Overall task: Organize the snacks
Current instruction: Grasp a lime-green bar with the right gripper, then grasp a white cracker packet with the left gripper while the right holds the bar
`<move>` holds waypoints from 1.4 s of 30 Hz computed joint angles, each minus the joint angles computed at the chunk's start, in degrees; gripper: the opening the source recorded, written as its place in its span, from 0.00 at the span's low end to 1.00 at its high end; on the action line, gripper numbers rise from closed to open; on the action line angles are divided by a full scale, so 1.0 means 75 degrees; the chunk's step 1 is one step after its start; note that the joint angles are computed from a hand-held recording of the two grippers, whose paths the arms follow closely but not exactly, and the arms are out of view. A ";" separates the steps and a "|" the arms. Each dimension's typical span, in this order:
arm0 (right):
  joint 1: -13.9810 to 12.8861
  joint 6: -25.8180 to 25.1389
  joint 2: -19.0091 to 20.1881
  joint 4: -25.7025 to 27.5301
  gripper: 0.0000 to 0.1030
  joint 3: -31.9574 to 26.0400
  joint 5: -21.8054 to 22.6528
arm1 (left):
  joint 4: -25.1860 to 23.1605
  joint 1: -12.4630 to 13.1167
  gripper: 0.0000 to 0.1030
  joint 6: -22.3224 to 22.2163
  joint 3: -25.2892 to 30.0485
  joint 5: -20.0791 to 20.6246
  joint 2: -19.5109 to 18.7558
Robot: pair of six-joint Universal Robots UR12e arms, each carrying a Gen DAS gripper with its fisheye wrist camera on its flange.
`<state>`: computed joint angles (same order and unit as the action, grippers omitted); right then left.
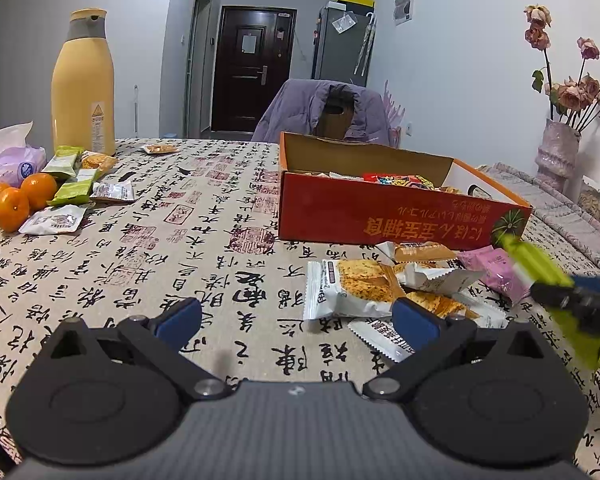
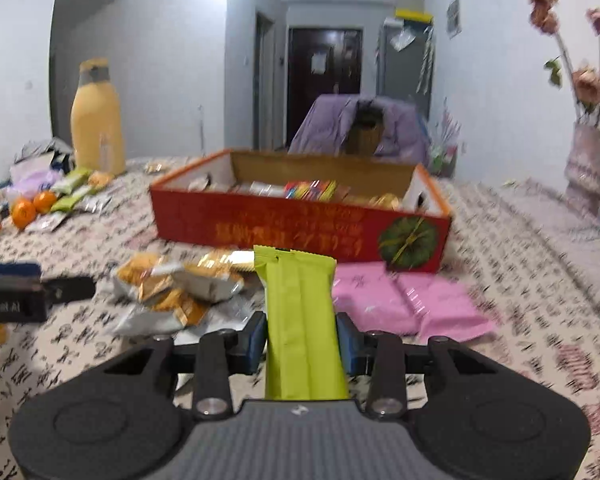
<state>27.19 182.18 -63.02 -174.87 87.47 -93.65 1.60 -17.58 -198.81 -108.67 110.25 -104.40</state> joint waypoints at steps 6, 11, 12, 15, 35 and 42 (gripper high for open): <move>-0.0116 0.0155 0.0132 -0.0173 0.35 -0.0130 -0.0564 | -0.0436 -0.0034 1.00 -0.0039 0.0104 0.0153 0.0013; -0.0243 0.0338 0.0278 -0.0392 0.35 -0.0229 -0.0753 | -0.0800 -0.0082 1.00 0.0026 0.0253 0.0278 0.0020; -0.0253 0.0420 0.0301 -0.0394 0.35 -0.0243 -0.0750 | -0.0892 -0.0092 1.00 0.0023 0.0306 0.0298 0.0019; -0.0256 0.0491 0.0342 -0.0427 0.35 -0.0253 -0.0748 | -0.1176 -0.0137 1.00 0.0041 0.0512 0.0437 -0.0032; -0.0255 0.0353 0.0343 -0.0610 0.36 -0.0131 -0.0536 | -0.2827 -0.0074 0.93 -0.0003 0.1695 0.0023 -0.0682; -0.0271 0.0348 0.0339 -0.0618 0.36 -0.0125 -0.0414 | -0.2699 -0.0004 0.74 -0.0216 0.1603 -0.0359 -0.0663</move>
<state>25.16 184.79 -60.48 -179.50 86.53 -96.76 -18.64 -17.61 -200.44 -96.64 107.56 -109.37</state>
